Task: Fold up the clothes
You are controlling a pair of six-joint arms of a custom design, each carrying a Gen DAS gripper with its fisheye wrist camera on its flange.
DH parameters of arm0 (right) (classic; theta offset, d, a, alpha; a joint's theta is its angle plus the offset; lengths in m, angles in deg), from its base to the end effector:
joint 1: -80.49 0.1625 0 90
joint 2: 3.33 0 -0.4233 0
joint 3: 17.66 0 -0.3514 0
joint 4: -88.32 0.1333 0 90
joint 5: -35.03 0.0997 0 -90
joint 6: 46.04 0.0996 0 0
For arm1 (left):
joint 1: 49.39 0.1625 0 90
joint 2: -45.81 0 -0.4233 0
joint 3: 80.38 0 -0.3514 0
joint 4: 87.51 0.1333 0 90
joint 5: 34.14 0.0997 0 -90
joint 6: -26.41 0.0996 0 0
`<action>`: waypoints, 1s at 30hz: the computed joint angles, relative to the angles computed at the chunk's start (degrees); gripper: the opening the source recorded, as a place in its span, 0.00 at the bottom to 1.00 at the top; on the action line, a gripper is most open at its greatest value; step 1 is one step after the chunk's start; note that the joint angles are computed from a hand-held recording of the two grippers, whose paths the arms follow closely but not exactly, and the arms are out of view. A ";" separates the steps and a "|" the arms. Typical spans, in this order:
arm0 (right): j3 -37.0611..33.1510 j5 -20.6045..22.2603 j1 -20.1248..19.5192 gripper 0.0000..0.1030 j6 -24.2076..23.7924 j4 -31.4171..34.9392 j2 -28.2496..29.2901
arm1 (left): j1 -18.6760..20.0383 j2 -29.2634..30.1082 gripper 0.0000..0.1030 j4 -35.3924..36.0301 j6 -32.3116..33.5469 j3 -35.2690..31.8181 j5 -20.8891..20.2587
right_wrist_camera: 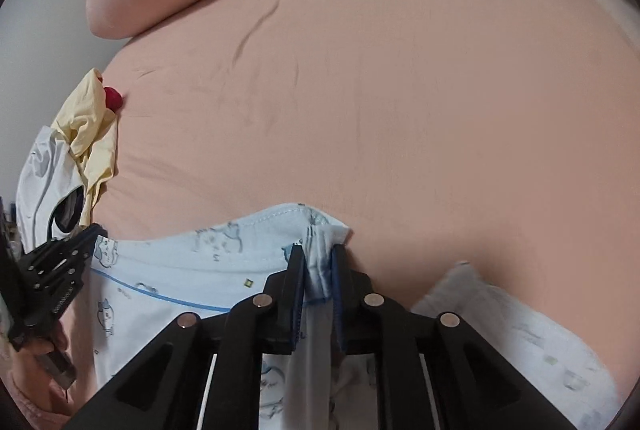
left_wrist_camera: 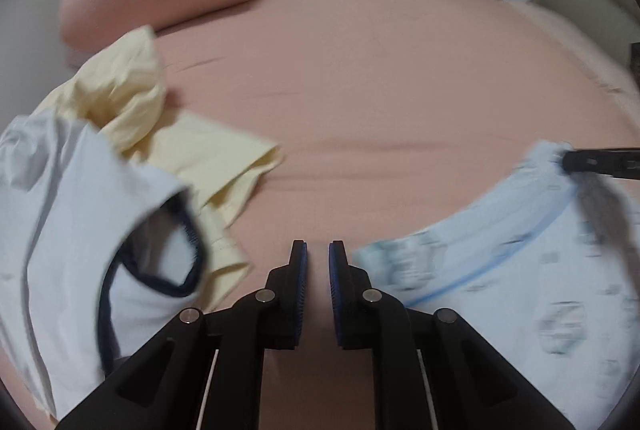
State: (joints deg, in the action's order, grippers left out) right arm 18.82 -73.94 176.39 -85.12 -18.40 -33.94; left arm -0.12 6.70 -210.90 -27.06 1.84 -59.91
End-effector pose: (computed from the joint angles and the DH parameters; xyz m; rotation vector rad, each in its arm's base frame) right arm 0.1857 -0.8148 0.2684 1.0186 -2.5751 0.1199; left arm -0.2721 -0.6577 0.1299 -0.1229 2.1215 -0.8529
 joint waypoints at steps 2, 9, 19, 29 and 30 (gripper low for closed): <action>7.35 0.52 0.72 0.16 -4.69 -6.64 -4.31 | -0.63 -0.01 0.09 -5.34 4.61 0.84 -0.92; 19.54 -3.74 2.23 0.20 -10.86 -15.70 -9.28 | 0.95 2.19 0.10 -7.05 12.46 -1.92 -10.33; 5.44 -8.43 3.78 0.20 -4.92 -16.51 1.43 | 1.32 0.04 0.69 2.82 1.87 -1.60 -3.40; 24.99 -7.54 2.65 0.20 0.92 -6.65 -13.06 | 0.59 2.51 0.69 -16.86 19.36 -0.48 -9.38; 25.82 -7.03 2.46 0.20 3.09 -5.93 -14.47 | 0.73 3.25 0.69 -19.95 22.87 -0.65 -12.57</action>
State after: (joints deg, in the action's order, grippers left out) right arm 44.65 -80.98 178.85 -82.03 -24.33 -48.41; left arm 0.62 9.95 -230.85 -4.19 1.19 -72.48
